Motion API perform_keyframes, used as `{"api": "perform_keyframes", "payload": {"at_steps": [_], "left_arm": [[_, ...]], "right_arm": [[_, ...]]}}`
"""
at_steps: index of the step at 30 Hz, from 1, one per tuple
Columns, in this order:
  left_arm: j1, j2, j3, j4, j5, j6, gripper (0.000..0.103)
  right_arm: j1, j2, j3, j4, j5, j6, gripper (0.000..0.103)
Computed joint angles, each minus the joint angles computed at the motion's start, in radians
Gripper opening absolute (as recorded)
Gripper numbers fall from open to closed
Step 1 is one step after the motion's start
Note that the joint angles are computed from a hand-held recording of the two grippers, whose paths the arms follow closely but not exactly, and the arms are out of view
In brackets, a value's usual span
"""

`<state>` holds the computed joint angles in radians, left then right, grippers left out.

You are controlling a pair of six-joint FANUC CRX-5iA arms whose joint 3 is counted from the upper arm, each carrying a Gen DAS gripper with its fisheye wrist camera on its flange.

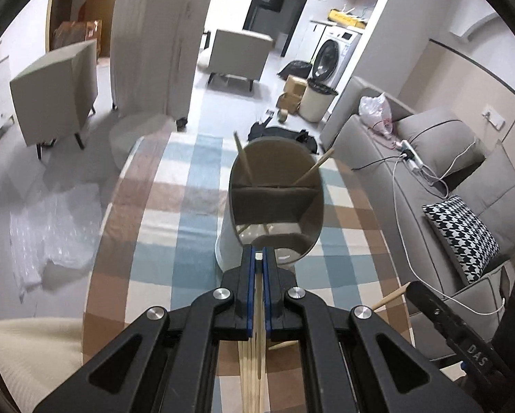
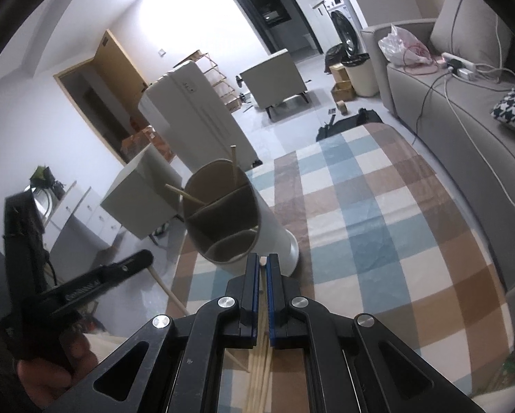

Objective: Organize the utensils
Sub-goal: 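Carry both held chopsticks over the holder and lower them into it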

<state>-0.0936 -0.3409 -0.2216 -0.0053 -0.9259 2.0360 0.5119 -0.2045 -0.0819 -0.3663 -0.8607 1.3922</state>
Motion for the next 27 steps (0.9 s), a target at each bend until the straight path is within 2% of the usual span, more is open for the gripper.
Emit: {"api": "perform_keyframes", "payload": {"at_steps": [3, 5, 9, 17, 27], "left_arm": [[-0.004, -0.011, 0.008, -0.008, -0.003, -0.019, 0.000], [-0.027, 0.003, 0.045, -0.052, -0.046, 0.006, 0.000], [-0.021, -0.007, 0.074, -0.045, -0.058, -0.008, 0.000], [0.015, -0.005, 0.147, -0.027, 0.003, -0.060, 0.000], [0.047, 0.061, 0.260, -0.068, 0.100, -0.079, 0.000]], "right_arm": [[0.015, -0.015, -0.012, 0.024, 0.012, -0.012, 0.003], [0.021, -0.021, -0.014, 0.034, 0.014, -0.022, 0.003], [0.029, -0.036, -0.009, 0.045, 0.020, -0.034, 0.003], [0.042, -0.042, 0.053, 0.063, 0.040, -0.049, 0.003], [0.018, 0.094, 0.291, 0.052, 0.000, -0.002, 0.003]]}}
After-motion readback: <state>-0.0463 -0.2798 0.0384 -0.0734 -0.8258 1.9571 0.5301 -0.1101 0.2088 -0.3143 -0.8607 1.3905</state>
